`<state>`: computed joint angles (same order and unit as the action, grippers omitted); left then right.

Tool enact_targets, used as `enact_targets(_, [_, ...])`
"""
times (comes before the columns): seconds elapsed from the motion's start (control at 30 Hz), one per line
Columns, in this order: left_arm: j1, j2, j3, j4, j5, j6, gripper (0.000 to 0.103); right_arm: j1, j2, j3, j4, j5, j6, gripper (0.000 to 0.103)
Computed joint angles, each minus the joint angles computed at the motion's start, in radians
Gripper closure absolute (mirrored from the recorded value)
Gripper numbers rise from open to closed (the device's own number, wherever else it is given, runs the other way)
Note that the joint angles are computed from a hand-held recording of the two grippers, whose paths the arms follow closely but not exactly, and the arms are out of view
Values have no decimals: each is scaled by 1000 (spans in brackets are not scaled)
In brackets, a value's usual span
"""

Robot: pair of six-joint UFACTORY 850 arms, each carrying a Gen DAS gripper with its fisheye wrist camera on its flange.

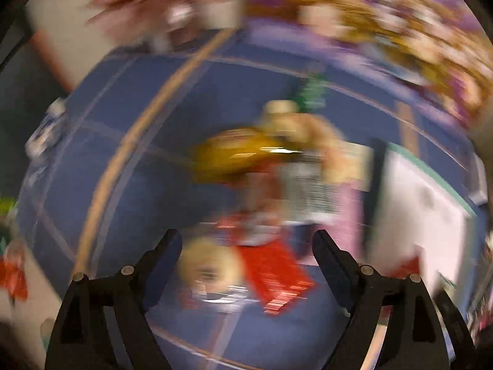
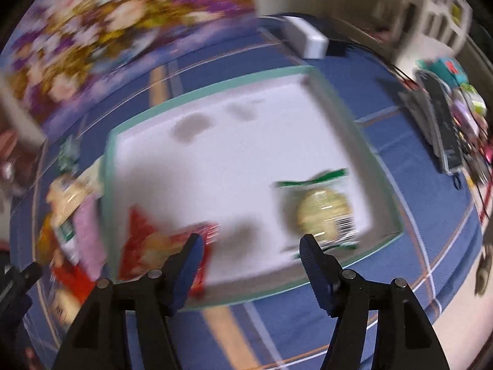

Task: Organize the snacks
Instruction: 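Carry both snacks into the white tray and open both tools, then move the left tool over the wrapped bun while the right tool reaches the red patterned pack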

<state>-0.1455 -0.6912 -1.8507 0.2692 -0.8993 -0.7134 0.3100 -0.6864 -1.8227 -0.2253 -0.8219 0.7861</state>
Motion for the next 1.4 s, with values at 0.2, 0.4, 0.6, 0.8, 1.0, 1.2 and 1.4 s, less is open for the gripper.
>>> enact_targets(0.2, [59, 23, 57, 12, -33, -64, 7, 59, -28, -56, 170, 41, -181, 35])
enact_targets(0.4, [115, 84, 143, -24, 27, -86, 2, 116, -81, -139, 215, 17, -241, 35])
enact_targets(0.6, [169, 107, 197, -108, 94, -72, 2, 159, -162, -254, 228, -45, -308, 35])
enact_targets(0.8, [174, 93, 192, -226, 120, 50, 2, 174, -253, -371, 253, -117, -377, 35])
enact_targets(1.0, [152, 27, 118, -322, 68, 204, 2, 178, -334, -470, 249, -188, -393, 34])
enact_targets(1.2, [139, -18, 72, -382, 25, 267, 2, 178, -369, -519, 236, -224, -393, 34])
enact_targets(1.4, [127, -47, 47, -358, -12, 246, 11, 173, -333, -460, 239, -203, -403, 34])
